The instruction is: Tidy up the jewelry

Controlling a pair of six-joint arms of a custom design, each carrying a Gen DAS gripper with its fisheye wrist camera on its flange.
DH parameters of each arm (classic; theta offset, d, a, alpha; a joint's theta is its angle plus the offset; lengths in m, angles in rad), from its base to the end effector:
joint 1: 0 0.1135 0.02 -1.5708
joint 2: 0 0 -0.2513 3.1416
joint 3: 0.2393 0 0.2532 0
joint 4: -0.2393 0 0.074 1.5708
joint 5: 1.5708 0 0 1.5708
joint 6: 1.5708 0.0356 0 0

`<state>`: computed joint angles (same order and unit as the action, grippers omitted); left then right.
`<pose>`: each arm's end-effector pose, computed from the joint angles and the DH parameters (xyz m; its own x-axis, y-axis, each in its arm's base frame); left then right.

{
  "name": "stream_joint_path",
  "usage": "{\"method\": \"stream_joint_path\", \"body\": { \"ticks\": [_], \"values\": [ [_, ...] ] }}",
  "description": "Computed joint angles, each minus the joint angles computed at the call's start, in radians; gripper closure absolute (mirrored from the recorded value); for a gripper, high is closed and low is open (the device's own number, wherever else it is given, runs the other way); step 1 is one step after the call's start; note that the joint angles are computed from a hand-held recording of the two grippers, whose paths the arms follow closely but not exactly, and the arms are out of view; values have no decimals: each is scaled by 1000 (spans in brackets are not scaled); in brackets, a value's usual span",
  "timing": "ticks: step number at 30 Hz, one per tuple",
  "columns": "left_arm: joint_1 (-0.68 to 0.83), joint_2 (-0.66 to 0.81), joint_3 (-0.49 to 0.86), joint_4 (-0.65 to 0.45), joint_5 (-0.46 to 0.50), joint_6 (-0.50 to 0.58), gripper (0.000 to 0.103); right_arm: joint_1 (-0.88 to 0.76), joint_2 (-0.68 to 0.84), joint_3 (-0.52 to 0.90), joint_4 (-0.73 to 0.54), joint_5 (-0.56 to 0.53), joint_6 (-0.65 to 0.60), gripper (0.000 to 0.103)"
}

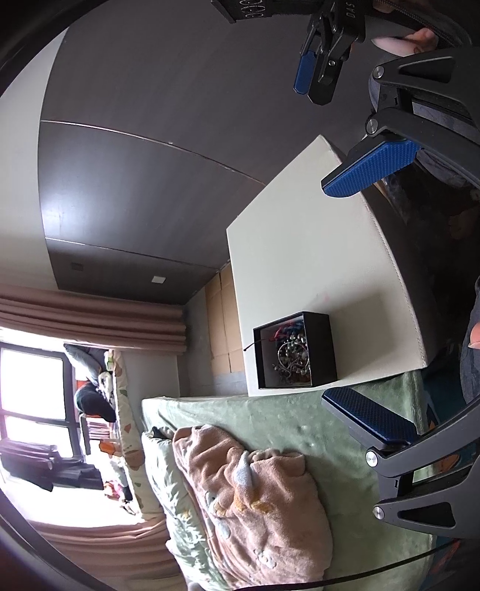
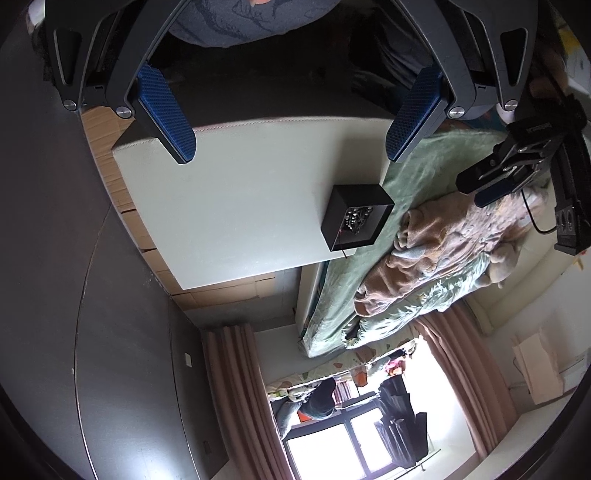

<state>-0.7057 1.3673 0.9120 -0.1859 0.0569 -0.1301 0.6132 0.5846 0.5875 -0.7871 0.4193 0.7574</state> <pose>0.2303 -0.1989 0.2398 -0.5399 0.2899 -0.7902 0.6174 0.7745 -0.1377 0.1160 0.0639 0.2377 -0.6189 0.3318 -0.7120 0.1862 0.9425 0.2775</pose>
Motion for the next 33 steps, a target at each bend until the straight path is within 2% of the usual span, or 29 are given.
{"method": "stream_joint_path", "body": {
  "ticks": [12, 19, 33],
  "values": [
    [22, -36, -71, 99, 48, -47, 0, 1, -45, -19, 1, -4, 29, 0],
    [-17, -36, -70, 94, -7, -22, 0, 23, -65, -20, -15, 17, 65, 0],
    [-26, -60, -89, 100, -22, -20, 0, 70, -58, -19, -37, 77, 112, 0]
  ]
}}
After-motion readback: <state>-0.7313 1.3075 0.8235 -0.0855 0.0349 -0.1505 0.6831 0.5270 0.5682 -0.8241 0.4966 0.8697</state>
